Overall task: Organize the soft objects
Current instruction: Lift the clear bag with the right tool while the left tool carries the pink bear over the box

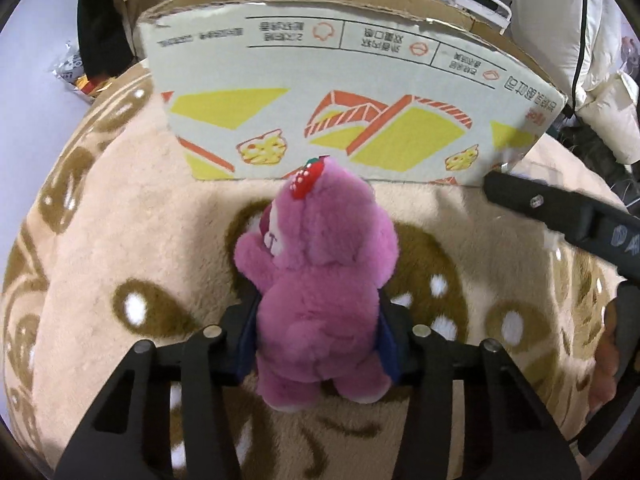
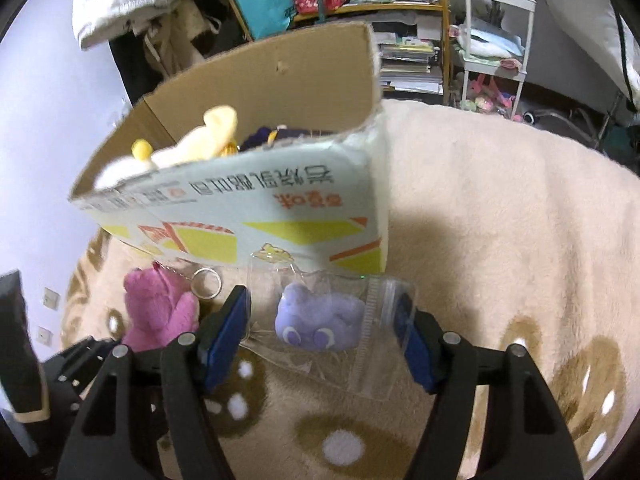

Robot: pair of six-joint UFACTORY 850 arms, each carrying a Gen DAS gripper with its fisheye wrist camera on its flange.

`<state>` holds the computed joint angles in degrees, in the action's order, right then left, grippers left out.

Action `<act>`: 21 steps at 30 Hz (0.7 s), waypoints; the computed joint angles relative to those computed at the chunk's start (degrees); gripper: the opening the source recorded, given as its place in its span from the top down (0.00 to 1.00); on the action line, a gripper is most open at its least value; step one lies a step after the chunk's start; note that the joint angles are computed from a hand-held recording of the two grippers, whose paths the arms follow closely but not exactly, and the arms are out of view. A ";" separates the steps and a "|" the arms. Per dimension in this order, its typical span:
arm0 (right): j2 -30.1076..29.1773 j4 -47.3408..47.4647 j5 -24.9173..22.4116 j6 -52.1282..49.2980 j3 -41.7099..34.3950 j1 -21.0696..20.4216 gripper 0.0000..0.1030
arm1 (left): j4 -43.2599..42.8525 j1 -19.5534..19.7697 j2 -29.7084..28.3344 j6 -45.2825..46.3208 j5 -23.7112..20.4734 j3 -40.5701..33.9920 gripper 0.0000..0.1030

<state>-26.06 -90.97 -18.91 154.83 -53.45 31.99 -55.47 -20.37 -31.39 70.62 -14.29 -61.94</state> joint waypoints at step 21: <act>16.08 -1.42 -19.56 -0.28 7.29 10.63 0.28 | -67.81 5.29 23.16 73.33 -9.99 17.39 0.54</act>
<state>-9.98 -92.38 -38.47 154.55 -46.16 42.62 -123.28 -15.09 -8.23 143.95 -24.29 -44.55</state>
